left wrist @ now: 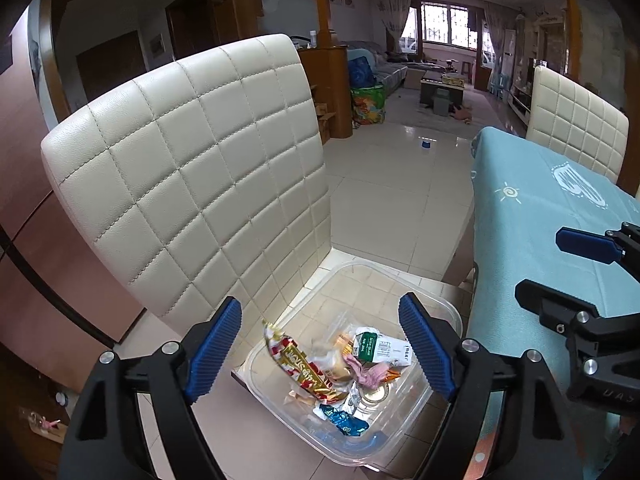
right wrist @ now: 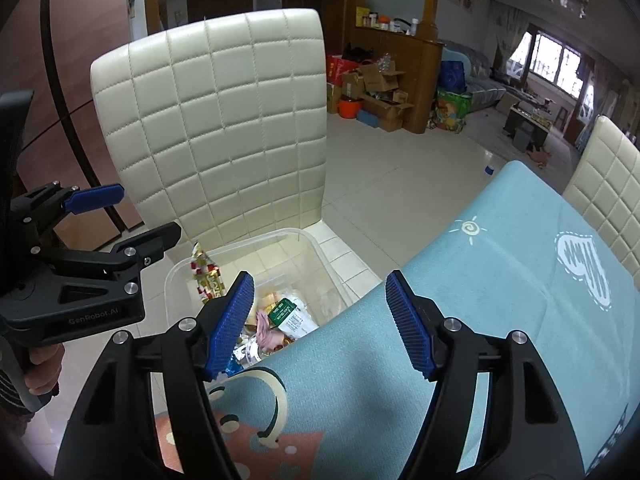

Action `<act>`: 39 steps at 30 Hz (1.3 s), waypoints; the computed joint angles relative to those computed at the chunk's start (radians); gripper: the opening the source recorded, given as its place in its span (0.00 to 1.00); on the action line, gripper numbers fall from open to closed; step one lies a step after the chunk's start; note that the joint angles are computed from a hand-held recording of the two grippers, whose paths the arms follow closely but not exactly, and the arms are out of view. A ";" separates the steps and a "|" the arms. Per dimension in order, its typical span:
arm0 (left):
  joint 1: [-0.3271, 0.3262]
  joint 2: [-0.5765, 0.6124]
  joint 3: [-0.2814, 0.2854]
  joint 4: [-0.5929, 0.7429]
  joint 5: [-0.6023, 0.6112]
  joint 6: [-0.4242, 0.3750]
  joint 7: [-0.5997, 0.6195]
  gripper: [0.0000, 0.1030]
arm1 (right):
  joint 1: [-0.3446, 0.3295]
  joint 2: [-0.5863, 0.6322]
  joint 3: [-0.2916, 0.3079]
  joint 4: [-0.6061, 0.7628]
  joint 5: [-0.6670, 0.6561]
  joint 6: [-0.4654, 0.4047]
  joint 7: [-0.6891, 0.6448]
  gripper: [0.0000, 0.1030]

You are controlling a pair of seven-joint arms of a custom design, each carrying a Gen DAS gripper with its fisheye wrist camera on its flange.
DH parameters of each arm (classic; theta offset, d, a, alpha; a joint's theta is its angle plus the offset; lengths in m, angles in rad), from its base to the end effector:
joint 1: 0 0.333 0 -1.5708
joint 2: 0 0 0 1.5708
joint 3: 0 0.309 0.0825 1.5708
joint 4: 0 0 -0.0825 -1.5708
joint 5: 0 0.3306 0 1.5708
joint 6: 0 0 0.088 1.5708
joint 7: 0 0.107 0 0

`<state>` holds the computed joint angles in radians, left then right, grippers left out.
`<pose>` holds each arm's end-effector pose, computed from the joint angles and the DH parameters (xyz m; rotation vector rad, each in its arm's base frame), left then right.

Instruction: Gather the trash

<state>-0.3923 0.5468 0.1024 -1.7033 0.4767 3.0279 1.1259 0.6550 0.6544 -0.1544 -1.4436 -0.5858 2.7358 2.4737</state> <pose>0.6303 -0.2377 0.3892 -1.4376 2.0214 -0.7502 0.5993 0.3846 0.3956 -1.8720 1.6437 -0.6816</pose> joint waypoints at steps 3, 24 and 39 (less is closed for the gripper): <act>-0.009 -0.015 0.008 -0.014 0.004 0.009 -0.008 0.77 | 0.050 -0.042 -0.065 -0.057 -0.064 0.027 0.119 0.76; -0.149 -0.251 0.045 -0.196 0.048 0.228 -0.078 0.77 | 0.297 -0.555 -0.057 -0.425 -0.630 -0.696 0.818 0.96; -0.539 -0.330 0.369 -0.300 -0.103 0.323 0.061 0.77 | 0.180 -0.674 0.167 -0.524 -0.686 -0.916 0.896 0.96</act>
<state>-0.9311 0.2171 0.4712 -2.0032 0.3741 3.3506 1.1871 0.8347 -0.0191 0.0129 -1.9675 -1.2714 1.8193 3.3692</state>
